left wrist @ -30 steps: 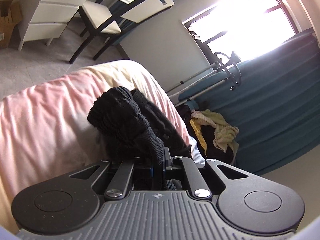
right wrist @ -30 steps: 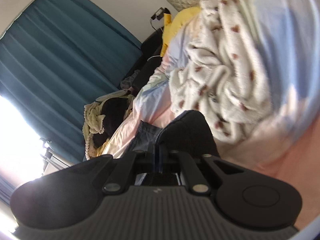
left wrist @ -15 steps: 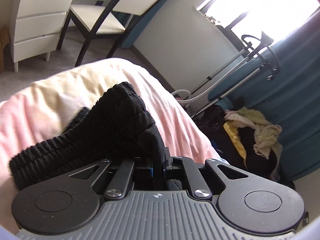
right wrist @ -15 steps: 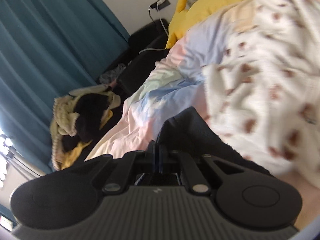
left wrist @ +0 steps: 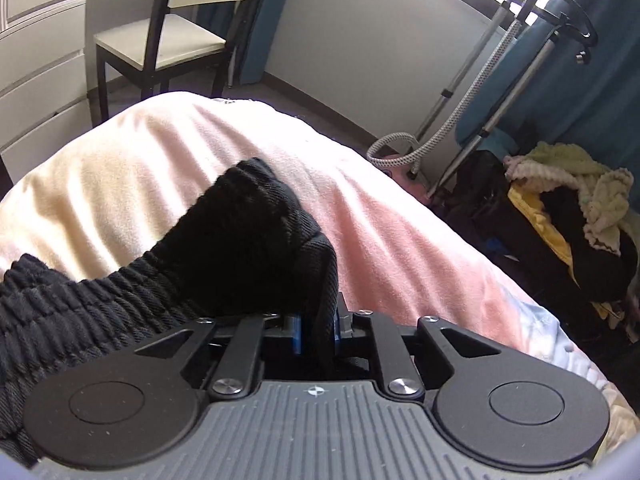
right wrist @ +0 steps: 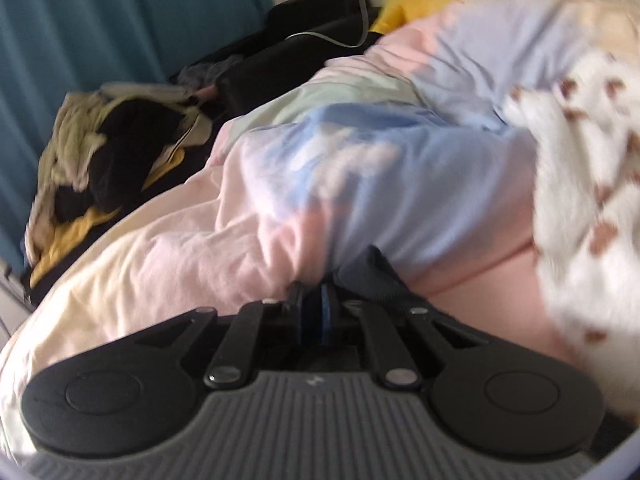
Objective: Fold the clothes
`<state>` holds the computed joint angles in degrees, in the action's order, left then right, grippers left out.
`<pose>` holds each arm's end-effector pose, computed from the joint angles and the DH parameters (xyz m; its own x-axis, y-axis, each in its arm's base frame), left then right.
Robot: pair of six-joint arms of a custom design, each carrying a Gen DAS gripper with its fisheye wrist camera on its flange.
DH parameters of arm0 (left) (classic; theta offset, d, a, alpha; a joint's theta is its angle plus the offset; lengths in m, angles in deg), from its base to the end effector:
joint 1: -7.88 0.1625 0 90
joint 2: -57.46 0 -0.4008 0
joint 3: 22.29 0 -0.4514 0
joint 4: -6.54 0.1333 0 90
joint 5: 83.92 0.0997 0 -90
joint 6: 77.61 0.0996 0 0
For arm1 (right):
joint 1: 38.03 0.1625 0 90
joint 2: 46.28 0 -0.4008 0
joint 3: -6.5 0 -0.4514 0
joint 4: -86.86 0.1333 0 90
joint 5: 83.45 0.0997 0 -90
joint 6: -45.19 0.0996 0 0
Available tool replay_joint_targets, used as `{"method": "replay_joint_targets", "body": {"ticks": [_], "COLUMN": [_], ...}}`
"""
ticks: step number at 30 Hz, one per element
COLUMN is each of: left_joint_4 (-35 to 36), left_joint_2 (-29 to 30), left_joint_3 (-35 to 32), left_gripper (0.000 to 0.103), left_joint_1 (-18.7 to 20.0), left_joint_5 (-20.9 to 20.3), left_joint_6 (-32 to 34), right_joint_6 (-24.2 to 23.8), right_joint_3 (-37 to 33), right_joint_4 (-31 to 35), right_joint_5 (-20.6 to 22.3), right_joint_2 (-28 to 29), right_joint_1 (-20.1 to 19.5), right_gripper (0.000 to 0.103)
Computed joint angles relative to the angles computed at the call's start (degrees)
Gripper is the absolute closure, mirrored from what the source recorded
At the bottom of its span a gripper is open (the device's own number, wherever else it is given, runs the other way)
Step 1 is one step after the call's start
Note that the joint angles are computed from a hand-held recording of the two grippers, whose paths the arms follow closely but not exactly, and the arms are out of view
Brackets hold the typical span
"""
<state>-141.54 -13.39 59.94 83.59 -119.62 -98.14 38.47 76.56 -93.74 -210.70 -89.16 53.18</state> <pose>0.0386 -0.7164 0.4848 -0.7256 -0.6345 -0.2663 -0.0909 0.4720 -0.8769 0.0901 -0.8090 0.2827 -0.8006 0.4684 0.3736 -0.1038 0.5056 -0.8565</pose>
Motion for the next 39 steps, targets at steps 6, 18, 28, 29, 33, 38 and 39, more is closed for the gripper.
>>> {"method": "replay_joint_targets", "body": {"ticks": [6,18,28,29,33,38,39], "left_joint_4": [-7.54,-18.61,1.00,3.87,14.19,28.49,28.47], "left_joint_2": [-5.19,-22.36,-37.82,-38.63,-39.61,-34.19,-32.69], "left_joint_3": [6.82,38.12,52.35,52.61,52.17,46.52,45.49], "left_gripper": [0.018,0.010,0.007,0.007,0.007,0.007,0.007], "left_joint_1": [-3.39,-22.82,-41.03,-42.54,-48.07,-50.50,-50.26], "left_joint_5": [-7.12,-4.25,6.08,7.24,10.35,11.35,10.74], "left_joint_6": [14.21,20.83,5.37,3.43,-5.14,-20.77,-22.18], "right_joint_6": [-1.65,1.13,2.66,4.02,11.42,9.68,8.92], "right_joint_3": [3.95,38.44,56.49,57.67,60.67,58.12,56.56], "right_joint_4": [-0.24,-17.62,-17.77,-17.09,-13.24,-2.71,1.40], "right_joint_5": [0.13,11.80,16.85,17.16,20.13,9.28,5.73], "right_joint_2": [-4.06,-24.98,-39.56,-41.26,-47.86,-49.42,-48.95], "right_joint_1": [1.69,5.16,9.13,9.66,9.62,14.31,15.58], "right_gripper": [0.032,0.029,0.028,0.028,0.028,0.028,0.029]}}
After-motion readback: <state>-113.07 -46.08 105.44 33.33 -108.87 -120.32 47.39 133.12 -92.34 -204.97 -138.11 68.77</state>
